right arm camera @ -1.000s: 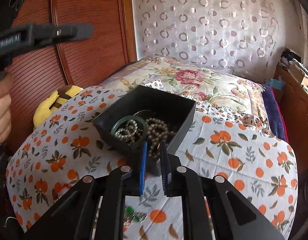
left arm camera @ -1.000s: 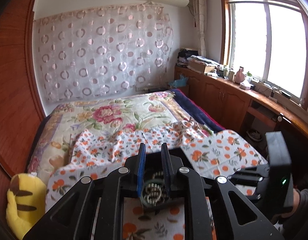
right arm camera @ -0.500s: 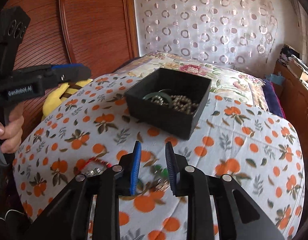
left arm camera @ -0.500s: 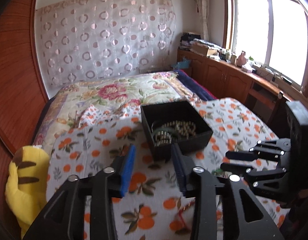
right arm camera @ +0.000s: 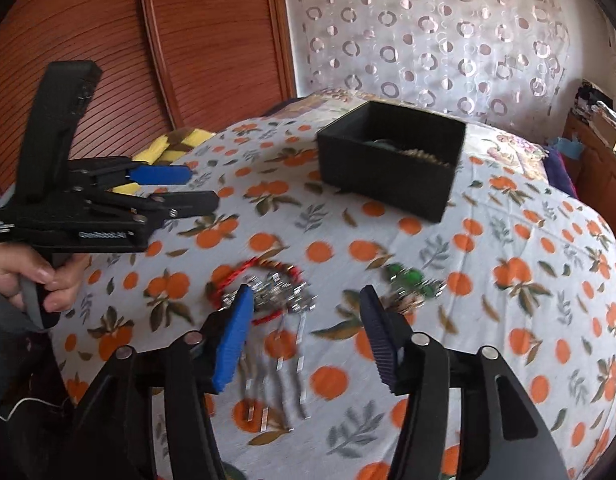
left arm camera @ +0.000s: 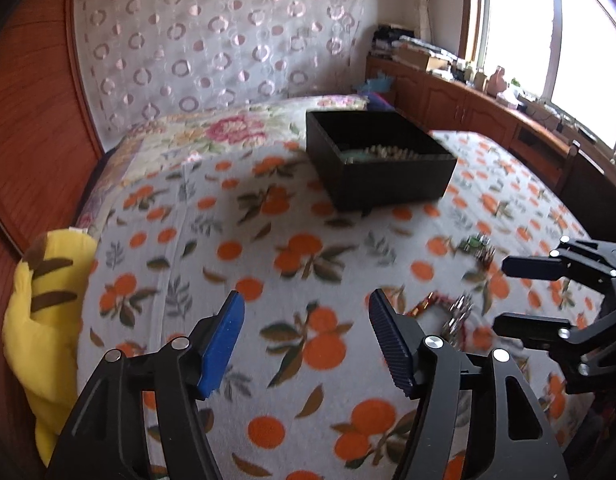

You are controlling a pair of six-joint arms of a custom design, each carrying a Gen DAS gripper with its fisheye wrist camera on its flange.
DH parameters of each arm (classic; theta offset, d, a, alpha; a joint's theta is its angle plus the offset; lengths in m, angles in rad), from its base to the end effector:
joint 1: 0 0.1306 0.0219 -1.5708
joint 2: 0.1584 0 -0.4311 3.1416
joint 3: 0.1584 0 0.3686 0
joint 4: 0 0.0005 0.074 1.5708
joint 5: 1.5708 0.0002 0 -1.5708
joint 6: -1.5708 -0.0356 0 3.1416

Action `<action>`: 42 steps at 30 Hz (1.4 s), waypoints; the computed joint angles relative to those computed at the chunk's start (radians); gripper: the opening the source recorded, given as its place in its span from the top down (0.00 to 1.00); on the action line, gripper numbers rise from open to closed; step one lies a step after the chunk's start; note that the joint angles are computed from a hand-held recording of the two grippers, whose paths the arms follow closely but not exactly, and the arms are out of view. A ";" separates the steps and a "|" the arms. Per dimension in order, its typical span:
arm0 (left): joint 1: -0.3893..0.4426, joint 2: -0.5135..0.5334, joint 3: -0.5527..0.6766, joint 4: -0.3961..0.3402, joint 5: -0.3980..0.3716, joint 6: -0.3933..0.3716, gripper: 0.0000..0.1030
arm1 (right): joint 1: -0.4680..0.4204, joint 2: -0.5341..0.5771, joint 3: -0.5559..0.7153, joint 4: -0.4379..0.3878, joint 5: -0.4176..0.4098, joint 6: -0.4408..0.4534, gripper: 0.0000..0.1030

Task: Organize jewelry
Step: 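Withdraw both open tools from the box back over the remaining jewelry, then close the right tool on the silver hair comb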

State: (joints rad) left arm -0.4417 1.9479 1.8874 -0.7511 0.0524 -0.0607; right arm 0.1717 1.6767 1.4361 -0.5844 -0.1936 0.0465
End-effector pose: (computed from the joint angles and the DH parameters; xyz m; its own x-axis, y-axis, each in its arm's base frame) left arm 0.6183 -0.2950 0.3995 -0.6267 0.3634 -0.6894 0.4984 0.8669 0.0038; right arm 0.5569 0.1030 0.3787 -0.7092 -0.1693 -0.6844 -0.3296 0.9377 0.1096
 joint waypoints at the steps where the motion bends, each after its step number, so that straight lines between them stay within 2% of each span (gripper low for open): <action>1: 0.001 0.001 -0.003 -0.005 -0.001 -0.003 0.38 | 0.005 0.003 0.001 -0.008 -0.004 0.003 0.40; 4: 0.005 0.006 -0.006 -0.019 0.000 -0.012 0.36 | 0.021 0.010 0.006 -0.026 -0.005 0.021 0.37; 9: 0.004 0.015 -0.007 -0.026 -0.004 -0.024 0.25 | 0.050 0.029 0.024 -0.082 0.054 0.091 0.37; 11: 0.002 0.018 -0.009 -0.029 -0.007 -0.028 0.23 | 0.047 0.029 0.019 -0.085 0.047 0.096 0.38; 16: -0.003 0.027 0.000 -0.040 -0.002 -0.024 0.22 | 0.032 0.016 0.007 -0.083 0.049 0.102 0.60; 19: -0.008 0.026 0.005 -0.039 0.012 -0.021 0.22 | 0.023 0.007 -0.005 -0.075 0.047 0.095 0.64; 20: -0.010 0.025 0.007 -0.037 0.017 -0.019 0.22 | 0.020 0.002 -0.010 -0.069 0.048 0.091 0.68; 21: -0.012 0.026 0.010 -0.039 0.024 -0.017 0.22 | 0.016 -0.002 -0.016 -0.066 0.051 0.089 0.76; 23: -0.017 0.030 0.021 -0.044 0.037 -0.012 0.22 | 0.009 -0.007 -0.022 -0.060 0.058 0.082 0.81; 28: -0.036 0.043 0.044 -0.056 0.053 -0.019 0.22 | -0.016 -0.013 -0.034 -0.056 0.043 0.067 0.84; 29: -0.040 0.045 0.045 -0.056 0.048 -0.026 0.24 | -0.020 -0.012 -0.035 -0.056 0.041 0.065 0.87; 33: -0.049 0.054 0.057 -0.072 0.040 -0.042 0.41 | -0.030 -0.012 -0.034 -0.058 0.038 0.064 0.93; 37: -0.053 0.058 0.064 -0.080 0.047 -0.052 0.48 | -0.031 -0.014 -0.033 -0.066 0.045 0.088 0.93; 42: -0.055 0.064 0.081 -0.097 0.081 -0.056 0.66 | -0.028 -0.011 -0.026 -0.071 0.074 0.103 0.93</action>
